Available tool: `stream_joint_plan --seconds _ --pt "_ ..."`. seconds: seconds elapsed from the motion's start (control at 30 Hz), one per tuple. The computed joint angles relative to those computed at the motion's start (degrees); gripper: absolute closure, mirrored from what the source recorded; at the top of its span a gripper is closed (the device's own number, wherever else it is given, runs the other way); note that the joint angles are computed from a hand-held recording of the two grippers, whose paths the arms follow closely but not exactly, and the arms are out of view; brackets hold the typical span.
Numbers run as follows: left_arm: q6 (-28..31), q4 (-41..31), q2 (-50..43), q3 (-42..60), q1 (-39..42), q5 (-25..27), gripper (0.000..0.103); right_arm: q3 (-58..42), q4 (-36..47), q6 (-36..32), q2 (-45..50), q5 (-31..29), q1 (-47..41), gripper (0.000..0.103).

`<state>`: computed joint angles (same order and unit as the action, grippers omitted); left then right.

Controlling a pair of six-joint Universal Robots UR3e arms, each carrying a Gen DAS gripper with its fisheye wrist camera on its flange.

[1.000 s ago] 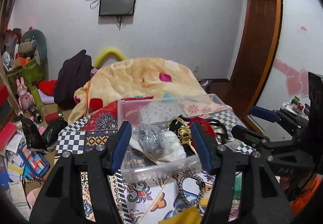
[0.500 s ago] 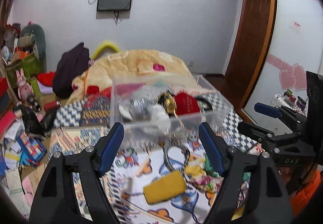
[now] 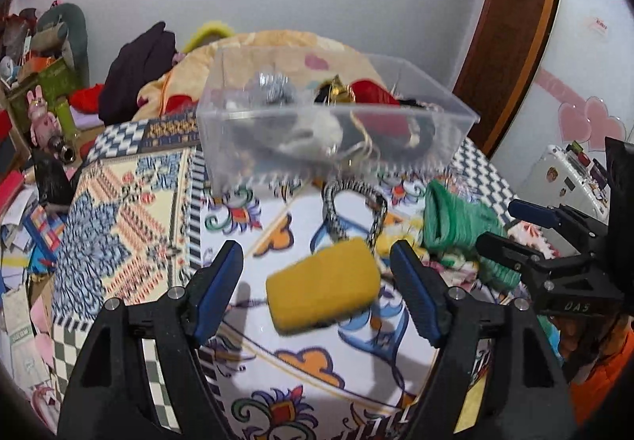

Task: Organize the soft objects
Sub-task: 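Grasp the yellow sponge with the left gripper while the right grasps the green glove, then drop the yellow sponge and green glove into the clear box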

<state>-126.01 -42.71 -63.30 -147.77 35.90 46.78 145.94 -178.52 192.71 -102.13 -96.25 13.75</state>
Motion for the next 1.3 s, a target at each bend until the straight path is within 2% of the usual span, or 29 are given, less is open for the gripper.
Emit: stream_joint_plan --seconds 0.1,0.17,0.2,0.23,0.27,0.33,0.37,0.4,0.53,0.8,0.97,1.2,1.3 --pt "0.73 -1.82 -1.21 0.29 -0.32 0.57 0.027 2.24 -0.78 0.43 -0.92 1.52 -1.40 0.018" --pt "-0.46 1.27 -2.29 -0.75 -1.23 1.39 0.027 3.77 -1.35 0.47 -2.13 3.64 -3.04 0.018" --pt "-1.02 2.81 -2.65 -1.26 -1.59 1.67 0.027 4.36 -1.37 0.29 -2.74 4.43 -3.78 0.024" --pt "-1.33 3.67 -2.89 -1.55 -1.84 1.83 0.027 4.70 -1.09 0.01 -3.30 5.09 -4.31 0.034" --pt "-1.79 4.65 -3.63 -1.48 -2.22 1.91 0.028 4.93 -0.28 -0.41 -4.08 5.98 -4.93 0.038" --pt "-1.61 5.28 -3.74 -1.97 -2.18 1.85 0.038 4.96 -0.32 -0.26 -4.28 5.55 -4.57 0.046" --pt "-1.26 4.83 -3.62 -1.91 -2.16 1.94 0.041 5.35 -0.40 -0.43 -4.79 5.83 -4.77 0.049" --pt "-1.05 4.54 -3.28 -2.08 -2.07 1.99 0.041 5.54 -0.20 -0.57 -5.31 6.24 -5.03 0.057" --pt "0.83 1.29 -0.91 -2.26 -0.36 0.85 0.045 5.76 0.20 -0.88 -6.93 6.34 -5.27 0.072" --pt "5.12 -11.71 6.74 0.98 3.70 -3.53 0.046 4.77 1.78 -0.63 -10.16 5.89 -5.06 0.085" --pt "4.93 -14.20 8.28 3.73 4.96 -6.66 0.046 3.42 2.02 -1.29 -12.09 6.13 -5.03 0.091" --pt "0.59 -9.65 6.88 6.70 4.78 -10.25 0.046 -1.08 -1.08 -2.45 -10.54 4.20 -3.30 0.092" --pt "-4.08 -2.70 3.42 8.02 3.19 -10.73 0.046 -3.05 -3.18 -2.98 -8.73 3.80 -3.23 0.092"
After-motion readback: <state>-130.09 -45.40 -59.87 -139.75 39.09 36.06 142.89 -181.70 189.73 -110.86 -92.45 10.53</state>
